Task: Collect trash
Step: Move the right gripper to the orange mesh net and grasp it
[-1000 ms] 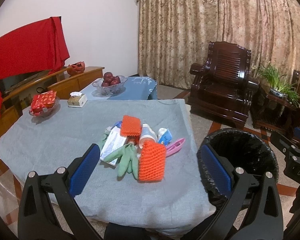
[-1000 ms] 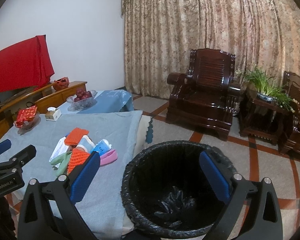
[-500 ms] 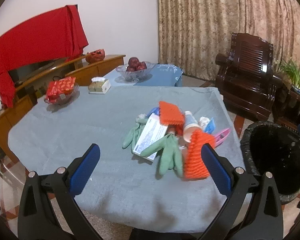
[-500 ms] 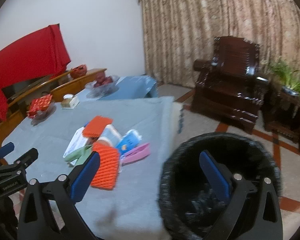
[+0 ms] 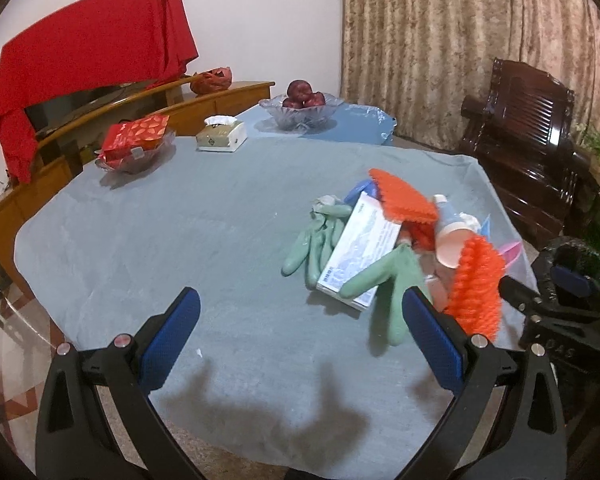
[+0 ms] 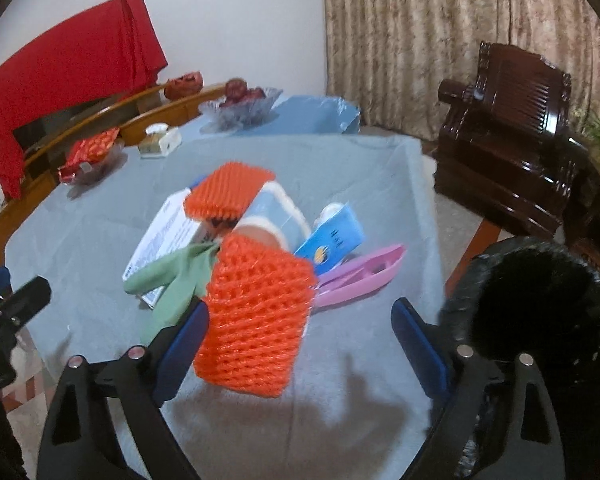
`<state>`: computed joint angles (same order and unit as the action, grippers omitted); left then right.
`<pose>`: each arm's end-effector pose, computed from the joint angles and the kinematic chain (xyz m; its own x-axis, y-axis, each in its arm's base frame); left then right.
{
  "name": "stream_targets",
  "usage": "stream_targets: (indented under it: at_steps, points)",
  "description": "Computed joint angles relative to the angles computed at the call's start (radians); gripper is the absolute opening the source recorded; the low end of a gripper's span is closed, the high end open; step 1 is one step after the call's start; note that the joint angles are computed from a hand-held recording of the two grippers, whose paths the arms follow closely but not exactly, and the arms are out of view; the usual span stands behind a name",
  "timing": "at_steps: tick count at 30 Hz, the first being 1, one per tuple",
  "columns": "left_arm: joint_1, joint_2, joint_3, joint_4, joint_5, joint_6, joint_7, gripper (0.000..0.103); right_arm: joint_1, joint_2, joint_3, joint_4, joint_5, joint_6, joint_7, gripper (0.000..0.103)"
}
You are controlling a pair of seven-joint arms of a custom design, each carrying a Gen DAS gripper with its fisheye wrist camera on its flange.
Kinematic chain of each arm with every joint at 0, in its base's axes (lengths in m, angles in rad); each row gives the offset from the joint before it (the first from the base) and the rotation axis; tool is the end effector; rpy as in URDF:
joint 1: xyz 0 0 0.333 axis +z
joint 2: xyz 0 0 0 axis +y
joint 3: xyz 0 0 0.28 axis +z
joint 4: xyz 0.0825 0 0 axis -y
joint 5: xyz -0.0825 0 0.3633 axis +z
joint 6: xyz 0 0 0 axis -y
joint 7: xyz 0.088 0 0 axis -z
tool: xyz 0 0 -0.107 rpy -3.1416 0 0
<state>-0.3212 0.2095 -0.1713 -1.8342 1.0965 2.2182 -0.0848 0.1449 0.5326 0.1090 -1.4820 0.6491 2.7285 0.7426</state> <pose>0.5561 -0.2596 0.4240 0.5320 -0.8462 -0.0304 -0.5401 -0.3114 -0.7819 0.6962 0.1411 0.4211 0.5368 -0.8414 -0.0621 -0.5873 -0.3198 -0.7435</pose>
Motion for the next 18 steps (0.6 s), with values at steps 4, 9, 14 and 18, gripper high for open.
stream_targets:
  at_steps: [4,9,14,18]
  points:
    - [0.010,0.009,0.008,-0.001,0.003,0.024,0.008,0.098,0.042,0.053,-0.033,0.044,-0.080,-0.016,0.050,0.086]
    - [0.027,0.017,0.016,-0.005,-0.021,0.065,0.011,0.098,0.033,0.090,-0.020,0.089,-0.104,-0.075,0.066,0.071]
    - [0.026,0.037,0.018,0.012,-0.038,0.071,0.022,0.098,-0.014,0.095,0.029,0.123,-0.045,-0.188,-0.023,0.035]
    - [0.020,0.053,0.020,0.030,-0.039,0.092,0.028,0.085,-0.030,0.055,0.035,0.089,0.009,-0.205,-0.071,0.032]
